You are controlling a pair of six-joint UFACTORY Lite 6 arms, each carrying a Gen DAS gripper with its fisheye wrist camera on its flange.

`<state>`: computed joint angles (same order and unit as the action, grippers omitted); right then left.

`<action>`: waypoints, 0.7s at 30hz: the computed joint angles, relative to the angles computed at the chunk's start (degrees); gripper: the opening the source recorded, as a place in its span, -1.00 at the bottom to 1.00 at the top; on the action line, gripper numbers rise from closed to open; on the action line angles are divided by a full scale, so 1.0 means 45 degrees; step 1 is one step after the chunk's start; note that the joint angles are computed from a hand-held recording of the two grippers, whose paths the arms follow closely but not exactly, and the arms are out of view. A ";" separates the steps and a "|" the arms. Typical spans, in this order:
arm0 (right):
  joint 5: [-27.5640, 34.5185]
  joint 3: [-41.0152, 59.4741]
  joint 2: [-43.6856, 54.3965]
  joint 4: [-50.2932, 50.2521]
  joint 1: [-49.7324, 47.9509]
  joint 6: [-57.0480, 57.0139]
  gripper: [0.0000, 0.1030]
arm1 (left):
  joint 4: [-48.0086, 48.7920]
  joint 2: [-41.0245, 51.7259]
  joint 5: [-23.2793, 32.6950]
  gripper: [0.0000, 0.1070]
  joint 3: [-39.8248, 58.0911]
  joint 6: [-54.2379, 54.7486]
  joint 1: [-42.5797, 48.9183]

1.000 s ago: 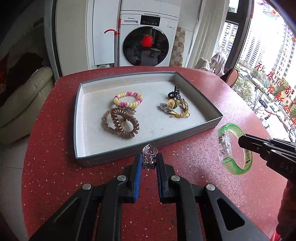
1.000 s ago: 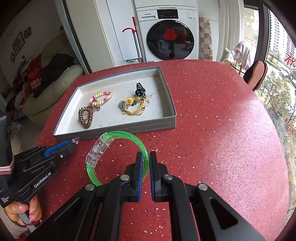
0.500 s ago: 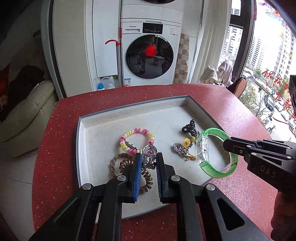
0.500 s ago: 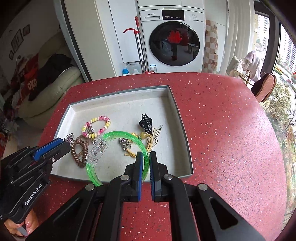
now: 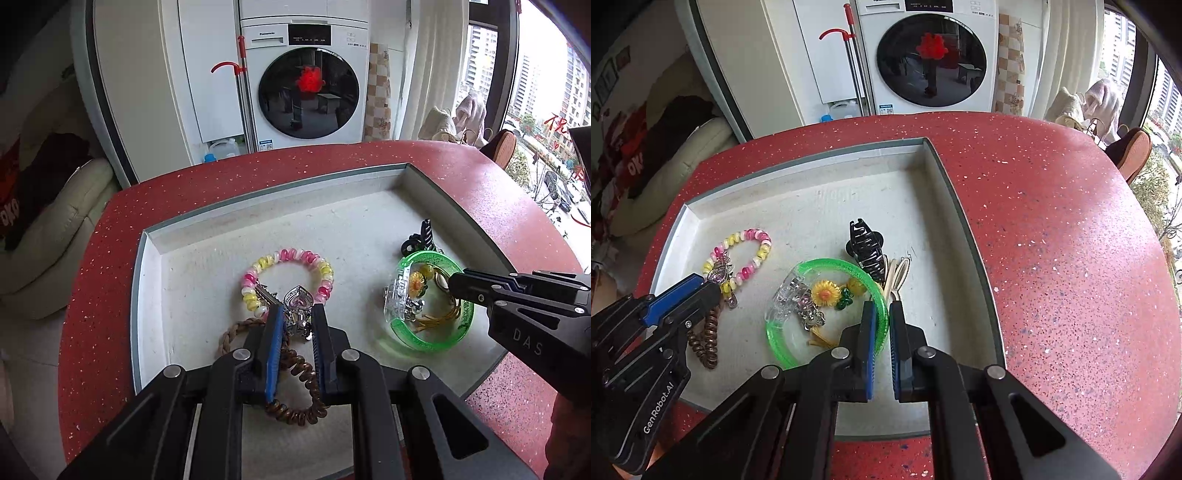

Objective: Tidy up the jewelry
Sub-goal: 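Carry the silver charm with the left tool while the right tool carries the green bangle into the tray, then open the left tool releasing the silver charm while the right tool releases the green bangle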

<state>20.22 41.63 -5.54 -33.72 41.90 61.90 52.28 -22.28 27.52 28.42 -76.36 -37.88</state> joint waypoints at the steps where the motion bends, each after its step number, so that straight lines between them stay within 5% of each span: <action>1: 0.0066 0.0054 0.0041 -0.0070 0.0023 0.0018 -0.85 | 0.0093 0.0093 -0.0008 -0.38 0.0005 -0.0110 -0.0004; 14: -0.0103 0.0200 -0.0022 0.0982 -0.0139 -0.1313 -0.75 | 0.0187 0.0200 0.0730 -0.32 0.0188 -0.0481 -0.0279; 17: -0.0165 0.0127 -0.0317 0.1113 -0.0151 -0.1459 -0.33 | 0.0596 -0.0123 0.1048 0.70 0.0068 -0.1078 -0.0493; 21: -0.0099 0.0031 -0.0778 0.0801 0.0010 -0.1055 -0.18 | 0.0688 -0.0478 0.1401 0.71 0.0097 -0.1109 -0.0720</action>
<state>19.78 41.77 -9.04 -30.11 41.95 57.15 55.38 -24.43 33.83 28.86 -81.35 -41.12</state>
